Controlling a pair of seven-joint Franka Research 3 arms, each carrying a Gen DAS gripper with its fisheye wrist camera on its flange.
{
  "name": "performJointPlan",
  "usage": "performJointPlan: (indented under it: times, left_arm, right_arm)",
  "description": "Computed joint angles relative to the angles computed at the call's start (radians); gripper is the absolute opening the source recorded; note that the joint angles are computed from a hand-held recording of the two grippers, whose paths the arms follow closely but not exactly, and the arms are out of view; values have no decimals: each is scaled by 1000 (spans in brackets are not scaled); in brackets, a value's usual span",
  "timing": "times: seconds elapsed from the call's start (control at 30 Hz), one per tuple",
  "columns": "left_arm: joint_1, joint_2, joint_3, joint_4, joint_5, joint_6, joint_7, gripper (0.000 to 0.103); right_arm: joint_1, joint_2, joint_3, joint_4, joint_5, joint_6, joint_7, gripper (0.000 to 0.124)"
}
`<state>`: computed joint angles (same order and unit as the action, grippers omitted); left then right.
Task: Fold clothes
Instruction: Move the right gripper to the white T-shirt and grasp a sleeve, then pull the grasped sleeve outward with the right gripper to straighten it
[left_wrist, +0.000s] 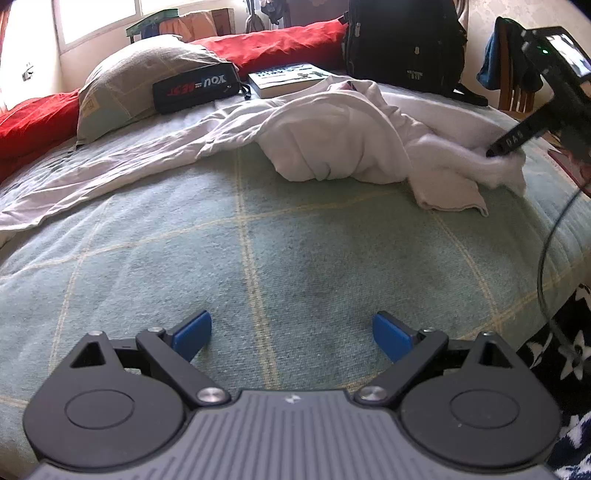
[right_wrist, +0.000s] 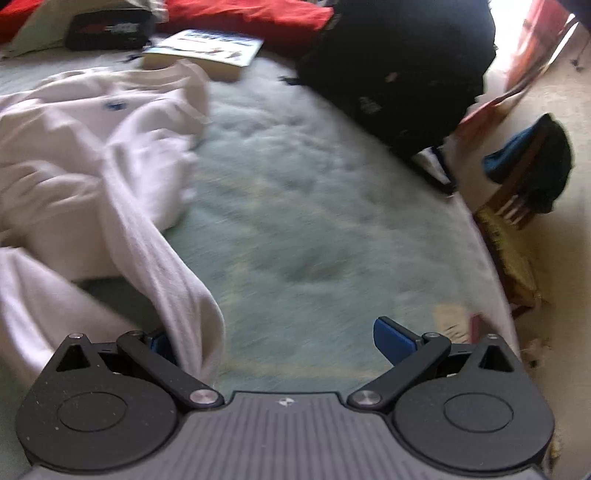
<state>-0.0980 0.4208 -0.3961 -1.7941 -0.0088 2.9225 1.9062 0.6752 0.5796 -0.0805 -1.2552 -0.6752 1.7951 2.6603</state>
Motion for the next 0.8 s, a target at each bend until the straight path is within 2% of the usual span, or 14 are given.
performJointPlan:
  times: [0.1,0.17,0.4,0.53,0.67,0.8]
  left_arm:
    - [2,2,-5,0,0,1,5,94]
    - [0,4,-2,3,1,-1,1,94]
    - [-13,9,11,16,12,-10,-21,94]
    - [-27,10,23,26,27,-15,-36,94]
    - [-41,13,37,45,53,-11,-45,94]
    - [-58,27,51,76,76,-18,-69,94]
  right_arm:
    - [-2,19,-26,20,-43,-53,-26,103]
    - [-27,6,-30,-2,-39,-34,-21,103]
    - [-79,18,-58,18,-61,-77,-10,103]
    - [-113,16,-64,16,-64,-64,-10,103]
    - [-177,-26,-45,-51,-17,58,-35,103]
    - [-192,26,-66,26,-15,6,-98,103]
